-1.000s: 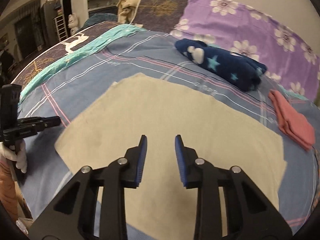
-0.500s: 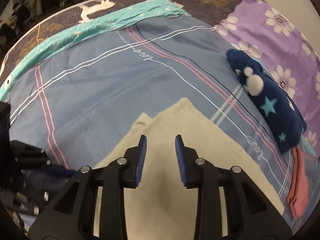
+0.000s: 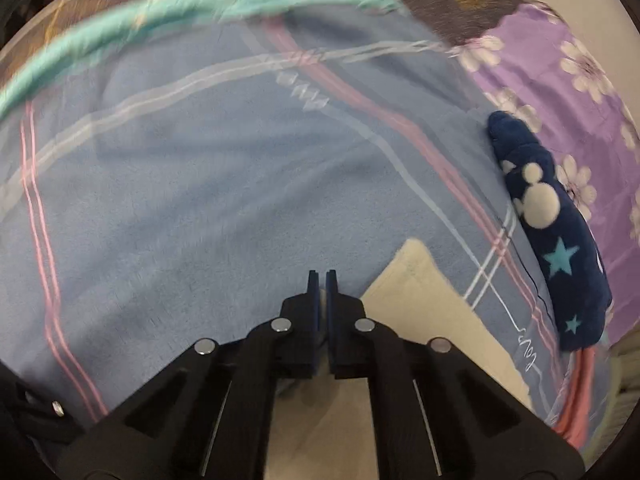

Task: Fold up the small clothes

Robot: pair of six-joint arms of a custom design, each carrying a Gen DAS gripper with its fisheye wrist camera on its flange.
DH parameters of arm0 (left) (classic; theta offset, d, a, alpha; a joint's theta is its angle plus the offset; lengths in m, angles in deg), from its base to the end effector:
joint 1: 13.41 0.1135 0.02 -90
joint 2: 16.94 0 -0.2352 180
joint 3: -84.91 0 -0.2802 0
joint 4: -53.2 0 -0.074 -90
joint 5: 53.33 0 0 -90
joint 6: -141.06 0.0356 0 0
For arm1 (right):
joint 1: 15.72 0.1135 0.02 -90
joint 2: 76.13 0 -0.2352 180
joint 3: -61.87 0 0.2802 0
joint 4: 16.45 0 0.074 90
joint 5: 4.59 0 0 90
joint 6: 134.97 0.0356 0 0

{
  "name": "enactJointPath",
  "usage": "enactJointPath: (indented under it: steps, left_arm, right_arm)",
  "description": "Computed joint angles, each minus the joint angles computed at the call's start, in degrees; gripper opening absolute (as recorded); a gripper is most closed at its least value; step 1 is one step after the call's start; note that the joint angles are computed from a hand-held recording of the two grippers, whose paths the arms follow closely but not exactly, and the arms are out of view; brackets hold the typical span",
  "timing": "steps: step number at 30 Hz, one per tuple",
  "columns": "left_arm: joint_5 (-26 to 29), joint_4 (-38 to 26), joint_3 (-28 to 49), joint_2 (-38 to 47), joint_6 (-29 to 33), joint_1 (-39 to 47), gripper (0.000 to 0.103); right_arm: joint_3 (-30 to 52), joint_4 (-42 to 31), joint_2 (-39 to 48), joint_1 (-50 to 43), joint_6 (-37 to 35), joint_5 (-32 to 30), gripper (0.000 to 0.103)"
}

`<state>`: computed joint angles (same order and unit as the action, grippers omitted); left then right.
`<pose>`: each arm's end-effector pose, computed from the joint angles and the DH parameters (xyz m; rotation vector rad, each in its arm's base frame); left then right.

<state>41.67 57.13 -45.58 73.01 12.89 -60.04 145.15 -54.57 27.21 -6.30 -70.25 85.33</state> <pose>0.2182 -0.2355 0.1018 0.2260 2.3512 -0.8786 0.3899 0.0647 0.1531 -0.7727 2.4716 -0.1000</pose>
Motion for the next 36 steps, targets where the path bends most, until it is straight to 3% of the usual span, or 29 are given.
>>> enactJointPath:
  steps: [3, 7, 9, 12, 14, 16, 19, 22, 25, 28, 32, 36]
  left_arm:
    - [-4.6, -3.7, 0.6, -0.4, -0.7, -2.6, 0.006]
    - [-1.4, 0.2, -3.6, -2.0, -4.4, -0.5, 0.003]
    - [-0.3, 0.9, -5.0, -2.7, -4.8, 0.0, 0.002]
    - [1.3, 3.6, -8.1, -4.2, -6.1, 0.7, 0.002]
    - [2.9, 7.6, -10.4, -4.3, -7.4, 1.2, 0.002]
    - [4.6, 12.1, -12.6, -3.9, -8.7, 1.9, 0.002]
    - [7.9, 18.6, -14.5, -2.0, -10.7, 3.3, 0.004]
    - [9.5, 19.3, -14.3, -1.8, -10.5, 3.8, 0.011]
    - [8.0, 16.2, -13.1, -3.3, -9.3, 2.4, 0.021]
    - [9.3, 17.8, -13.1, -3.5, -9.8, 1.3, 0.023]
    - [7.9, 19.5, -14.8, -5.5, -10.7, -0.2, 0.023]
    - [6.3, 22.6, -19.2, -9.2, -12.9, 0.8, 0.023]
  right_arm:
    - [5.2, -2.7, 3.7, -2.2, 3.5, -2.2, 0.001]
    - [6.1, -2.0, 6.4, -4.0, 4.7, -7.4, 0.001]
    - [3.3, 1.6, 4.0, -4.5, 6.2, -8.2, 0.001]
    - [0.9, 0.4, -1.1, -7.7, 9.5, -14.3, 0.007]
    - [-5.4, 0.0, -8.9, -9.6, 5.3, -16.4, 0.026]
    - [-14.6, 1.1, -18.6, -11.0, -0.9, -17.0, 0.037]
    - [-27.4, -3.3, -33.3, -14.8, -11.6, -19.4, 0.041]
    - [-40.2, -8.0, -50.1, -18.9, -20.9, -20.0, 0.051]
    - [-48.8, -11.6, -64.0, -21.4, -24.1, -20.0, 0.067]
    - [-56.2, -11.4, -76.4, -21.1, -22.5, -16.7, 0.068]
    - [-56.6, -14.4, -76.3, -21.7, -22.6, -18.9, 0.057]
    - [-57.5, -19.7, -80.6, -19.2, -22.5, -20.1, 0.057]
